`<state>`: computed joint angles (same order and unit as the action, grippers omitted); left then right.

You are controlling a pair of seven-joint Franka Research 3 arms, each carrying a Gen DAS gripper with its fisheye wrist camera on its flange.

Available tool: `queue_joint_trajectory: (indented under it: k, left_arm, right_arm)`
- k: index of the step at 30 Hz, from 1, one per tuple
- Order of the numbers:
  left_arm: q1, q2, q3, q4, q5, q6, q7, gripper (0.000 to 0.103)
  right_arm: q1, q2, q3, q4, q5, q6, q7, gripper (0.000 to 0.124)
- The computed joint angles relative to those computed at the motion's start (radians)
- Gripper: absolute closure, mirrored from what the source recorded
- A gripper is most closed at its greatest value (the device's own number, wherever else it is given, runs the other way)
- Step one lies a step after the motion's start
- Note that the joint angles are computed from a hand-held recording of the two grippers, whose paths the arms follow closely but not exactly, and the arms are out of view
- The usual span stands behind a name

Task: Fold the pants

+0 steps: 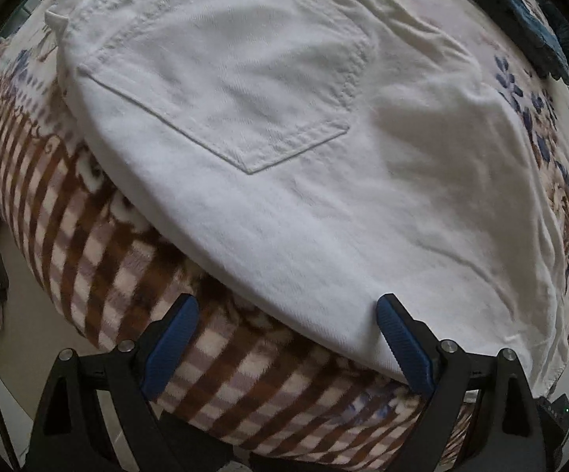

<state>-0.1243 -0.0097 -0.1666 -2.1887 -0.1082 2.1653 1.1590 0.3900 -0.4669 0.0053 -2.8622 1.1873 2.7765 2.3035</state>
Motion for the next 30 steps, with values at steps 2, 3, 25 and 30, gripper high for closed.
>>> queue_joint_trajectory:
  k: [2, 3, 25, 30]
  left_arm:
    - [-0.002, 0.006, -0.002, 0.001, 0.005, 0.003, 0.010, 0.011]
    - [-0.002, 0.005, -0.003, -0.001, 0.007, 0.007, 0.014, 0.010]
    - [0.023, -0.026, 0.023, 0.149, 0.230, -0.008, -0.076, 0.010]
    - [0.104, 0.049, 0.075, 0.273, 0.290, -0.010, -0.077, 0.002]
  right_arm:
    - [-0.006, 0.040, 0.014, 0.021, -0.017, 0.024, 0.014, 0.112]
    - [-0.032, 0.025, 0.044, 0.015, -0.096, 0.017, 0.084, 0.120]
    - [-0.158, 0.053, -0.043, 0.295, -0.515, -0.456, -0.101, 0.053]
    - [-0.146, 0.288, -0.004, 0.575, -0.509, -0.503, -0.198, 0.053]
